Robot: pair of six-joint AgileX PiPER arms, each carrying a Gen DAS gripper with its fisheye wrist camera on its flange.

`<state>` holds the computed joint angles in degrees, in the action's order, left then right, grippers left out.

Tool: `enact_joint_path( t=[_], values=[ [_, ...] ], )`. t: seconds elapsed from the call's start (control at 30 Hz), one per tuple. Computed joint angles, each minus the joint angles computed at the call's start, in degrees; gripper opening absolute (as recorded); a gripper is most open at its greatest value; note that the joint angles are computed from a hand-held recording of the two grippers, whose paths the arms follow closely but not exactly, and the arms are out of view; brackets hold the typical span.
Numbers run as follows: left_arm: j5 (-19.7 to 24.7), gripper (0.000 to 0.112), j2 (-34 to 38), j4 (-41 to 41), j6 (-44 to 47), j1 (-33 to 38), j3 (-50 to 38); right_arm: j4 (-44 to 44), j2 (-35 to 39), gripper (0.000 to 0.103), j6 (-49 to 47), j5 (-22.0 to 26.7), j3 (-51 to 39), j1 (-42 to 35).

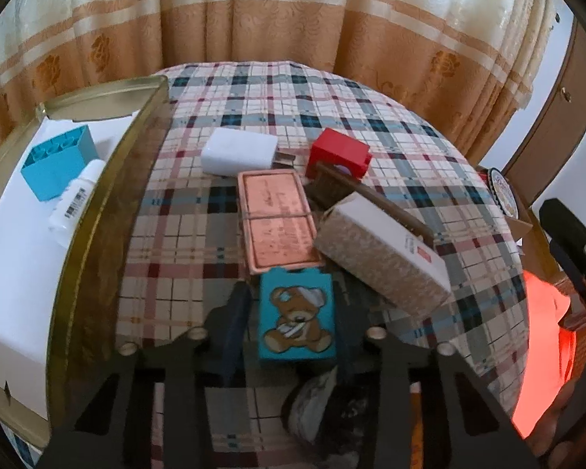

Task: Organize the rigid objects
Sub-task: 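Grasp the teal teddy-bear block with the left gripper, then grasp the white printed box with the right gripper while the left gripper holds the bear block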

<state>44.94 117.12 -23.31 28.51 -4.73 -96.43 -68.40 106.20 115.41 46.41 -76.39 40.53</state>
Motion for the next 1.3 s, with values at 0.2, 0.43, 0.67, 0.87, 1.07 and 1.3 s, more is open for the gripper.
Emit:
enact_joint_path(
  t=[0.2, 0.43, 0.67, 0.87, 1.07, 1.3],
  values=[
    [-0.20, 0.031, 0.29, -2.58, 2.49, 1.07, -0.05, 1.08, 0.45, 0.086, -1.34, -2.42, -0.30, -0.65],
    [-3.72, 0.030, -6.05, -13.75, 14.25, 4.49, 6.24, 0.40, -0.30, 0.086, -1.42, -9.79, 1.48, -2.29],
    [-3.76, 0.030, -7.59, -16.74, 17.48, 6.45, 6.62, 9.09, 3.27, 0.086, -12.04, -16.61, -2.35, -3.39],
    [-4.13, 0.031, -8.11, -16.66, 17.88, 7.30, 7.57, 19.70, 5.48, 0.086, -22.94, -20.06, -5.43, -4.97],
    [-4.11, 0.031, -8.76, -17.84, 19.32, 8.91, 8.32, 39.62, 8.80, 0.086, -43.36, -22.70, -10.43, -8.06],
    [-3.07, 0.031, -8.19, -18.33, 18.63, 10.53, 7.35, 53.55, 14.76, 0.086, -59.03, -17.83, -20.67, -9.53]
  ],
)
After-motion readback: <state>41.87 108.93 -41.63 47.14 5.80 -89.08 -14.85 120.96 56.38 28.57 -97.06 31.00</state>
